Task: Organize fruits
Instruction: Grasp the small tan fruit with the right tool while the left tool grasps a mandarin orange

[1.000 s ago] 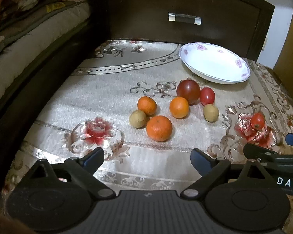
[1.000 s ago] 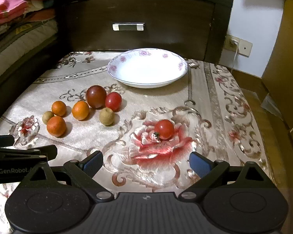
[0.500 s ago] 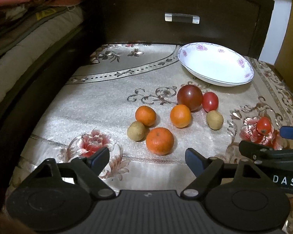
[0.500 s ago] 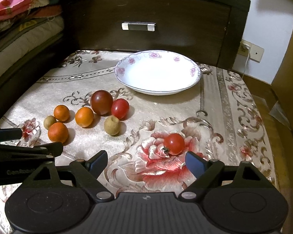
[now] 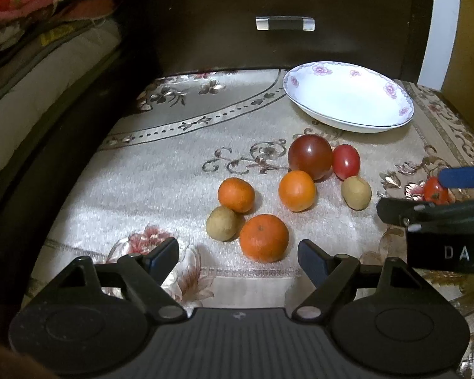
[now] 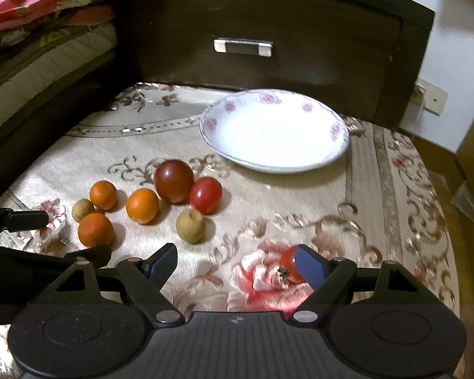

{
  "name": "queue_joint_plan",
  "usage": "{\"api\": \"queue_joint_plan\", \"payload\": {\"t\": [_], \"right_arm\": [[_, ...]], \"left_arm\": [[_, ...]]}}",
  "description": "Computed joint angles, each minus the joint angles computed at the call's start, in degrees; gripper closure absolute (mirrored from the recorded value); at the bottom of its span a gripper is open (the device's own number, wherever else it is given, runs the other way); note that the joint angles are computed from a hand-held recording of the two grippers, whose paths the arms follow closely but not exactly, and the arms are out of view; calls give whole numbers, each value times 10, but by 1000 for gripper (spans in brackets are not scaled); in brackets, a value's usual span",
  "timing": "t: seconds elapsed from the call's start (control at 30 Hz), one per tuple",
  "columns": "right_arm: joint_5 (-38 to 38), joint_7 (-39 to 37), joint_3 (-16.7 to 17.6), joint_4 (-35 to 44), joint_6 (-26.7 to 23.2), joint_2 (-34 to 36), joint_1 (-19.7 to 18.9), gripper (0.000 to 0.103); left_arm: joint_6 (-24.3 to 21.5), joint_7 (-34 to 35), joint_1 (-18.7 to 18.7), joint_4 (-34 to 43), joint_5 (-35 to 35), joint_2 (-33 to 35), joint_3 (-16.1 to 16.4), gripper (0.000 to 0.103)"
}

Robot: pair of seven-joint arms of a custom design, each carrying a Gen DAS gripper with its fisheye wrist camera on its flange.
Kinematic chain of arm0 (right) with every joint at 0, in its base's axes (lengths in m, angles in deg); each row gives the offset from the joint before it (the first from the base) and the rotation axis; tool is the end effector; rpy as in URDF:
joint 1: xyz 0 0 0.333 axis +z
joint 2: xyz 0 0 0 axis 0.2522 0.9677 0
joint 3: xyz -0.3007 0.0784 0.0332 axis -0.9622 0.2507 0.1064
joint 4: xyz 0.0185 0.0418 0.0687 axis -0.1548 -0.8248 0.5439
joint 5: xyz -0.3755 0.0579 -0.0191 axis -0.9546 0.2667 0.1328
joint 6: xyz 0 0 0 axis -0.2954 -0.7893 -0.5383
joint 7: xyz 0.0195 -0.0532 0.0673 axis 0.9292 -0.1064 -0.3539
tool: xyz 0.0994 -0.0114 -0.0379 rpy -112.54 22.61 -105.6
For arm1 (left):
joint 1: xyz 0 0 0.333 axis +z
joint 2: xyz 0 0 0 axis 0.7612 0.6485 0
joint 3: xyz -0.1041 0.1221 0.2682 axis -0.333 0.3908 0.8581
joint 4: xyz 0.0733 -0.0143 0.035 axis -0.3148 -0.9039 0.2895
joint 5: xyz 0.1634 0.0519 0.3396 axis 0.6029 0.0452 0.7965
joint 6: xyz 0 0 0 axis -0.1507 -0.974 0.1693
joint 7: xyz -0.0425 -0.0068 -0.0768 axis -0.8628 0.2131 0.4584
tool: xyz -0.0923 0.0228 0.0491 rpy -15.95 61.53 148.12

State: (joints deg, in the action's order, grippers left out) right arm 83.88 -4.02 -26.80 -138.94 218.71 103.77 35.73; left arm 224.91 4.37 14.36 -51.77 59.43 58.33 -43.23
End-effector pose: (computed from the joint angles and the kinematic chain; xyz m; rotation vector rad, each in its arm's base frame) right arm 0.4754 0.2048 0.2537 -2.0768 1.3951 -0.5692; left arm 0.4402 -0.4294 0.2456 -1.8496 1.7229 -0.5546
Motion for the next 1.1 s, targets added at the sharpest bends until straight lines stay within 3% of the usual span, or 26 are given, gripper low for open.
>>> {"api": "queue_joint_plan", "payload": {"t": [0.2, 0.43, 0.57, 0.7, 0.83, 0.93, 1.1], "right_arm": [[-109, 33, 46, 19, 8, 23, -76, 28], [-217, 63, 102, 53, -30, 50, -156, 52], [-214, 62, 103, 71, -56, 61, -153, 65], [-189, 43, 85, 76, -59, 63, -126, 67], [-193, 39, 109, 74, -64, 62, -150, 76], [-198, 42, 128, 74, -72, 62, -171, 83], [-204, 43, 142, 66, -69, 58, -189, 83]], "left_arm": [[22, 22, 5, 8, 2, 13, 3, 26], [45, -5, 4, 4, 27, 12, 13, 38], [55, -18, 6, 2, 46, 12, 15, 42], [66, -24, 12, 4, 46, 14, 14, 47], [92, -29, 16, 2, 61, 13, 15, 63], [90, -25, 15, 3, 61, 13, 15, 63], [91, -28, 14, 2, 64, 13, 15, 64]]}}
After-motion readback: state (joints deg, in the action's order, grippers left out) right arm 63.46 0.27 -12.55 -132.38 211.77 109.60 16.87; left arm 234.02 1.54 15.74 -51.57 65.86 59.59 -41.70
